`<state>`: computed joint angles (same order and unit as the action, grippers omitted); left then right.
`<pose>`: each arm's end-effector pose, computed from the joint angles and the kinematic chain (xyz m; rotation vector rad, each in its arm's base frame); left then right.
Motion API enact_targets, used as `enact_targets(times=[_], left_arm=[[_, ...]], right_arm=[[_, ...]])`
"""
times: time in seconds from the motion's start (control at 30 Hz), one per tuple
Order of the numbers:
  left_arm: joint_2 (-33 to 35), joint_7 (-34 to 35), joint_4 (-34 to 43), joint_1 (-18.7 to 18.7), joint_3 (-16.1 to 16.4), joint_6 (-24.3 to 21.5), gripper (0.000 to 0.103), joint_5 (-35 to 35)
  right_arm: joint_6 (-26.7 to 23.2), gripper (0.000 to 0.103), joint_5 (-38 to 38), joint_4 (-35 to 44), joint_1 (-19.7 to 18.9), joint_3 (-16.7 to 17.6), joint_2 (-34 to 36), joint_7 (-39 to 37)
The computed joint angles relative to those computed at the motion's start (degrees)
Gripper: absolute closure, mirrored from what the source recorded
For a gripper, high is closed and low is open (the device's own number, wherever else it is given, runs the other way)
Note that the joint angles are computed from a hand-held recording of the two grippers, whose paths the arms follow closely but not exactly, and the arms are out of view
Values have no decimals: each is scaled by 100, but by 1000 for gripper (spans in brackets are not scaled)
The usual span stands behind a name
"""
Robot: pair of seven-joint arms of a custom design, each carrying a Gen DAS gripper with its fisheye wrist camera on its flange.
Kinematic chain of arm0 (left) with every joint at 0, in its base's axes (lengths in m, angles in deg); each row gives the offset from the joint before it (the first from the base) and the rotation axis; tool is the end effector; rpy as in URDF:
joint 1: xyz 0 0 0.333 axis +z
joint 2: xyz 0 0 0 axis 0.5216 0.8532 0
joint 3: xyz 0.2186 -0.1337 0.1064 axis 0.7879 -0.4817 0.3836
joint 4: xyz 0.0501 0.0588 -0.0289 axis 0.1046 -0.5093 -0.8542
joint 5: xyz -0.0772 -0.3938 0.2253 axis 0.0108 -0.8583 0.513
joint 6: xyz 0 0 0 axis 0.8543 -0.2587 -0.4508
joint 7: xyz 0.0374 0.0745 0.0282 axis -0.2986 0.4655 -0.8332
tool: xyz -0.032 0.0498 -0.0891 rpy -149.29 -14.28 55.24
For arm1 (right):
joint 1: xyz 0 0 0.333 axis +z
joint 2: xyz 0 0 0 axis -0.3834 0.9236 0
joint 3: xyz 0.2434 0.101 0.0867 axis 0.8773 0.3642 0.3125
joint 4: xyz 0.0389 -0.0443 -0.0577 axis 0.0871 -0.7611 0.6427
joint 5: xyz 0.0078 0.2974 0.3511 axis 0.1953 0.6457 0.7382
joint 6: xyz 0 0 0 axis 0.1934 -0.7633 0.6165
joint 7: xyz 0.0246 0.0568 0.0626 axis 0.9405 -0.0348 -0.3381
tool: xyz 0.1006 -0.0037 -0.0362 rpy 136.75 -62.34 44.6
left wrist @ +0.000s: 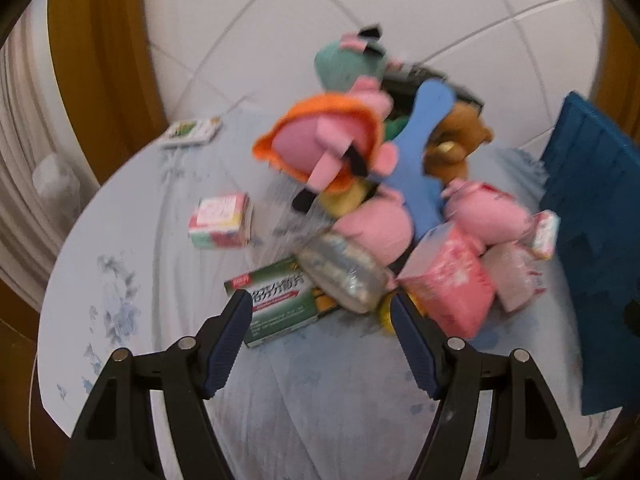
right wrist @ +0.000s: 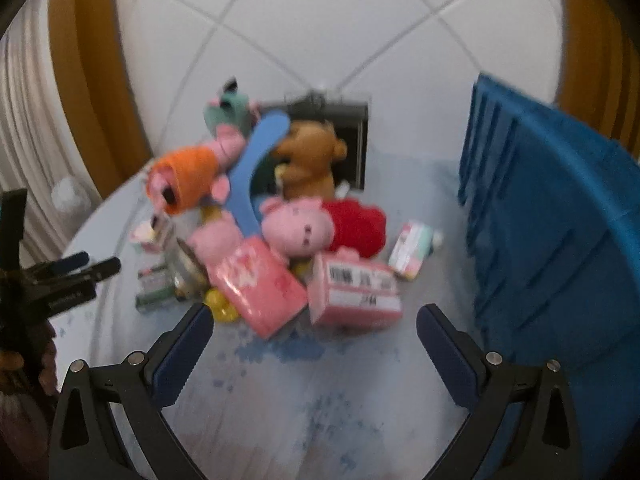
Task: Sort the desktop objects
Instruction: 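Grasp the clear packing tape roll with the left tool while the right grasps the pink tissue pack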
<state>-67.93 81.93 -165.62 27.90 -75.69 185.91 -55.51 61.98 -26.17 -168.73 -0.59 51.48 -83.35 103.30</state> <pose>0.6509 -0.1320 0.4789 -1.6905 2.0288 -0.7448 0.5265 0.3259 0.5422 -1.8908 1.5959 -0.5883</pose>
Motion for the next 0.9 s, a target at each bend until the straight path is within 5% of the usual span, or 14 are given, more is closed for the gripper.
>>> enact_targets(times=[0.27, 0.47, 0.6, 0.8, 0.9], left_arm=[[1378, -329, 1465, -176, 47, -324, 32, 198], [2523, -531, 2760, -456, 227, -1042, 32, 609], [2173, -222, 2212, -219, 166, -835, 32, 235], [1892, -855, 1711, -301, 586, -860, 32, 1250], [1925, -900, 1716, -147, 540, -974, 32, 1169]], right_arm=[[-316, 0, 627, 679, 45, -142, 892, -692], [-542, 0, 1108, 1349, 28, -169, 1593, -1216], [-650, 0, 1319, 1600, 22, -153, 1875, -1475], [-830, 0, 1573, 2040, 56, -90, 2344, -1838], [-883, 0, 1652, 2196, 89, -58, 2494, -2002]])
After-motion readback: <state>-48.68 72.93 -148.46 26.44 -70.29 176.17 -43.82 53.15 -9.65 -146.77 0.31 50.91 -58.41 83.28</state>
